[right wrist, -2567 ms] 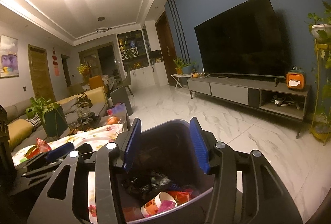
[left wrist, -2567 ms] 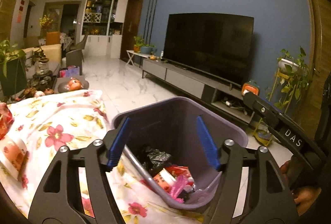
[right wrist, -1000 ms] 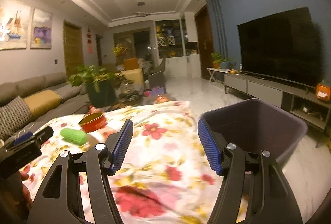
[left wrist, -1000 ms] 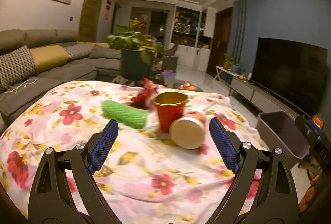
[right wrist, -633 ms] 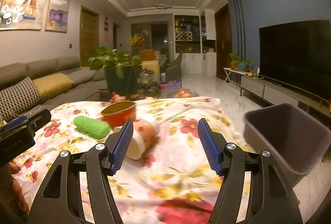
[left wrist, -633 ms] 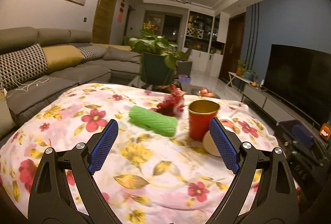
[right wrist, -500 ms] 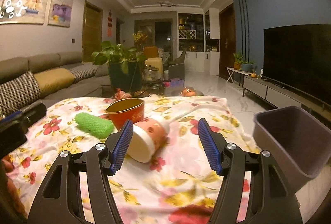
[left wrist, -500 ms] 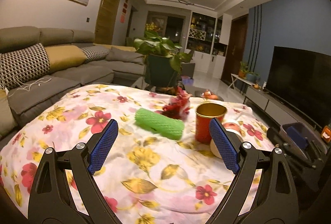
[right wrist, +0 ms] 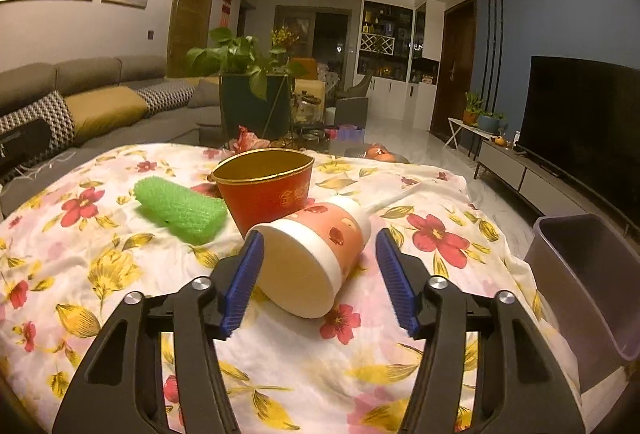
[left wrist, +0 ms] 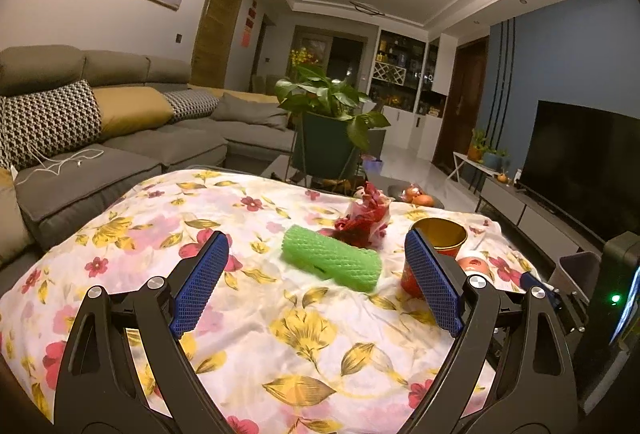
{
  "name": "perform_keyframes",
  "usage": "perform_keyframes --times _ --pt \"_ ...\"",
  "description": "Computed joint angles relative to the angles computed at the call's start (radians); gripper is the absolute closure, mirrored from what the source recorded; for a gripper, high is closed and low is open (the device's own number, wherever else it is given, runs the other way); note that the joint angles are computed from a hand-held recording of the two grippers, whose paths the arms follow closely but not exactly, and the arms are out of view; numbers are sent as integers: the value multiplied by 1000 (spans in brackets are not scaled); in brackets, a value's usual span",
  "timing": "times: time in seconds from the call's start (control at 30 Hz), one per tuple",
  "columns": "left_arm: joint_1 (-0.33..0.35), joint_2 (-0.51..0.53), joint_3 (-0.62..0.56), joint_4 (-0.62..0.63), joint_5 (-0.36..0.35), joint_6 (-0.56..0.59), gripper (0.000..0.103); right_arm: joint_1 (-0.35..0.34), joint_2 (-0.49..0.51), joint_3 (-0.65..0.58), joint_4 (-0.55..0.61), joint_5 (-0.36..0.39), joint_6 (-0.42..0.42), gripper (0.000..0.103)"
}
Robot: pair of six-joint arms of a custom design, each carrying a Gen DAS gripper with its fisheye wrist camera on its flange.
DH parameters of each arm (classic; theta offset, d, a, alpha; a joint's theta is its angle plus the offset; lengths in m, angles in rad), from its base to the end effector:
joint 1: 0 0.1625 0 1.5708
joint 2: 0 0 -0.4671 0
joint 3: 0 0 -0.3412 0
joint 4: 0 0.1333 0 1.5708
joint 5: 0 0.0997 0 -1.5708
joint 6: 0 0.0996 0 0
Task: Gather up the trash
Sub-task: 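Grasp the white-and-orange cup with the right tool while the left tool approaches the green net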
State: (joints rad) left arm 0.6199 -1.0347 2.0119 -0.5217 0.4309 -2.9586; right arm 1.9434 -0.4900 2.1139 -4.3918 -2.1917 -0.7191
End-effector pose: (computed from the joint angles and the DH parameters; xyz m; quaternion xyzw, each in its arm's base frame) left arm -0.2142 -0.4279 0.1734 0.1428 0.7560 -0.5846 0.2576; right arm 0.2543 -0.4437 0.1049 0.2613 -0.7617 0.4850 0.3411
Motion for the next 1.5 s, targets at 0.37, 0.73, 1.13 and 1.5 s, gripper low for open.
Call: perform_keyframes --times 0.37,0.73,1.13,1.5 --pt "21 17 -26 27 28 -3 15 -14 -13 -32 146 -55 63 80" --pt "35 49 -62 78 49 -21 15 -27 -46 26 74 -2 95 99" --pt "136 54 -134 147 284 11 15 -62 -109 157 -74 59 129 99" --pt "255 141 -334 395 496 -24 15 -90 -132 183 -127 91 134 99"
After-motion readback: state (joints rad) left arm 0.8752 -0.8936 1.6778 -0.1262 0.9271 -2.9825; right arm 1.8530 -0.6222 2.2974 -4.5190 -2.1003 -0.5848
